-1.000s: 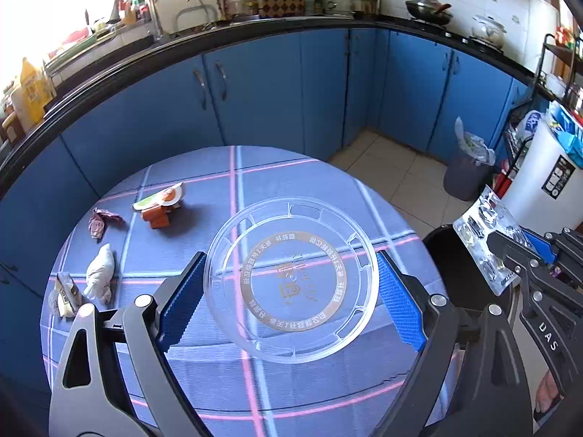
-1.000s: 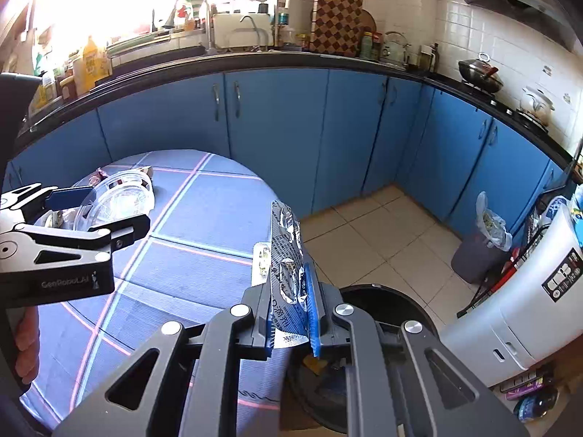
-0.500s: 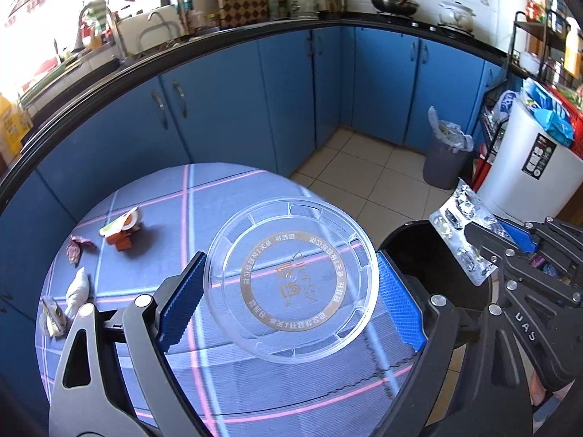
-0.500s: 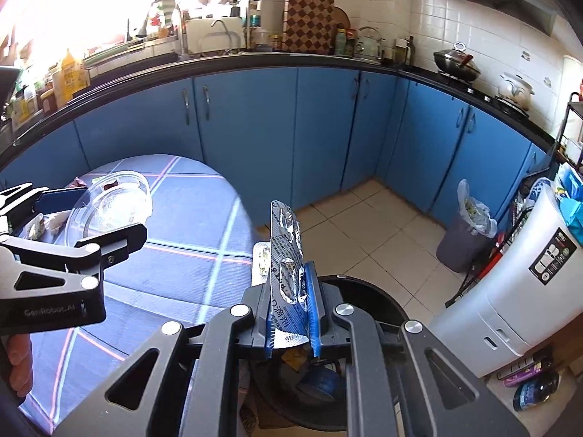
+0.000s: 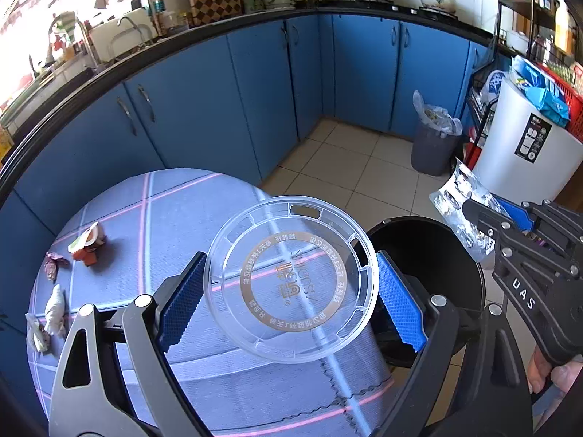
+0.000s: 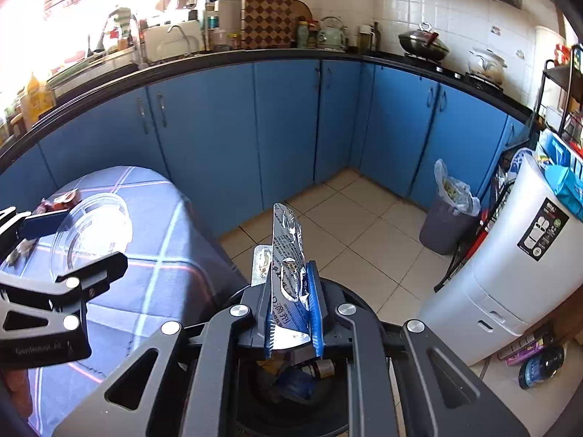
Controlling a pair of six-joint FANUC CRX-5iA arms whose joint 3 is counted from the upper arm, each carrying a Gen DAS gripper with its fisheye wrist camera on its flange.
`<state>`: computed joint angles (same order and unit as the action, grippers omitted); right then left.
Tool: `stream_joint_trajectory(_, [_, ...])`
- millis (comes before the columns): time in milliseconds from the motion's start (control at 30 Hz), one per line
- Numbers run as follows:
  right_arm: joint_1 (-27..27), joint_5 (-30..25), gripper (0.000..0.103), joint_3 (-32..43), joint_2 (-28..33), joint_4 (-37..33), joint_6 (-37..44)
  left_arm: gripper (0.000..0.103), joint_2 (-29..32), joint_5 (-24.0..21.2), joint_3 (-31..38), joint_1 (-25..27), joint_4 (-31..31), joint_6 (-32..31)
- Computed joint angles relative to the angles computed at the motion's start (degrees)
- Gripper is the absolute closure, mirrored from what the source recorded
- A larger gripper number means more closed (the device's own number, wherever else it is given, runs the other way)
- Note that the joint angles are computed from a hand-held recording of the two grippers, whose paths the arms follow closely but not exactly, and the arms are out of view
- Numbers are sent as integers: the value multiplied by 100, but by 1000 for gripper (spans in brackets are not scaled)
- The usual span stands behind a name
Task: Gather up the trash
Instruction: 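Open the right tool over the bin while the left tool releases the clear lid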
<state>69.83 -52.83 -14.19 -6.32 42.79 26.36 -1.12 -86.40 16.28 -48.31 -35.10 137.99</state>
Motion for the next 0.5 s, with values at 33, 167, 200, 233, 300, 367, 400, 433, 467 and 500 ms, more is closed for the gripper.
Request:
stream_joint_trajectory(33, [-51,35,87,-10,4,-17,-8,15,55,20,28,10,17,-27])
stream_joint_trajectory(167, [-196,194,87,-116,-34,-77,-54,15,221,107,109,70,106,-116])
stream_joint_trajectory(200, [-231,220,87,-138,-38,-102,-52,15,243,123,120,85,125,-134])
stream_joint_trajectory(233, [-266,257,87,-162,-44,-130,-49,15,285,146,142,101,149,-155])
stream_joint_trajectory(300, [-330,326,87,-176,-44,-217,-11,15,350,172,185,121,178,-185])
stream_joint_trajectory(367, [-396,426,87,-210,-66,-345,16,15,397,215,205,147,209,-213])
stream_joint_trajectory(400, [-417,435,87,-223,-63,-369,-1,15,418,228,217,153,221,-228])
stream_joint_trajectory(433, [-436,451,87,-236,-64,-400,1,15,451,244,233,157,232,-249])
stream_joint_trajectory(467, [-446,464,87,-244,-66,-409,-7,15,474,253,243,157,238,-265])
stream_joint_trajectory(500, [-461,472,87,-254,-62,-403,-27,15,485,265,243,163,251,-283])
